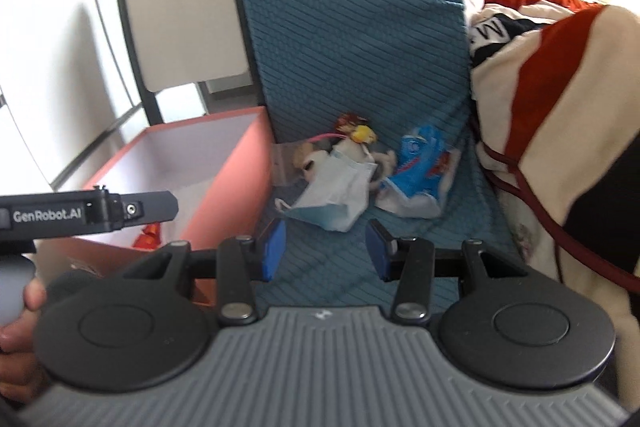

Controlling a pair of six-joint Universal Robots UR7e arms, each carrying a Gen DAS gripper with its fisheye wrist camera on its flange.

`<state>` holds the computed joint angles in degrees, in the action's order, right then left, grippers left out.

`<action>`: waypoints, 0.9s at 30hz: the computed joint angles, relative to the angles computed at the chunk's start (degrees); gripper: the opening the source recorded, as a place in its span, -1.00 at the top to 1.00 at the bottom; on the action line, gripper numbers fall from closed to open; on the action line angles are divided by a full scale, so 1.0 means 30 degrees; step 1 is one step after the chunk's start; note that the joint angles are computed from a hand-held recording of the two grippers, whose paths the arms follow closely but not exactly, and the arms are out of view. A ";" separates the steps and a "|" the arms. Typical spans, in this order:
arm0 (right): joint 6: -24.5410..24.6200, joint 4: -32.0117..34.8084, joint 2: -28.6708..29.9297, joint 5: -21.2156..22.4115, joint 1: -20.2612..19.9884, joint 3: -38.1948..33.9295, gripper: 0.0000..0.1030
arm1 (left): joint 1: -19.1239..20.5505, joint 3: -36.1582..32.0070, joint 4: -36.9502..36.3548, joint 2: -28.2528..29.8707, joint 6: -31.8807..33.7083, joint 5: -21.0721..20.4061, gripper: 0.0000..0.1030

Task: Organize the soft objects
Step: 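Withdraw both tools from the pink box back toward the chair, then grasp the blue face mask with left gripper while right gripper grasps the blue snack bag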

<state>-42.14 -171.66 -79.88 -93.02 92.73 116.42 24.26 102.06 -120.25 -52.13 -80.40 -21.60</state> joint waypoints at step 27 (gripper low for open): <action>0.1499 -0.0688 0.2770 -0.0866 -0.0834 -0.3224 0.08 | 0.3029 -0.2184 -0.9913 0.3497 1.1179 -0.1869 -0.62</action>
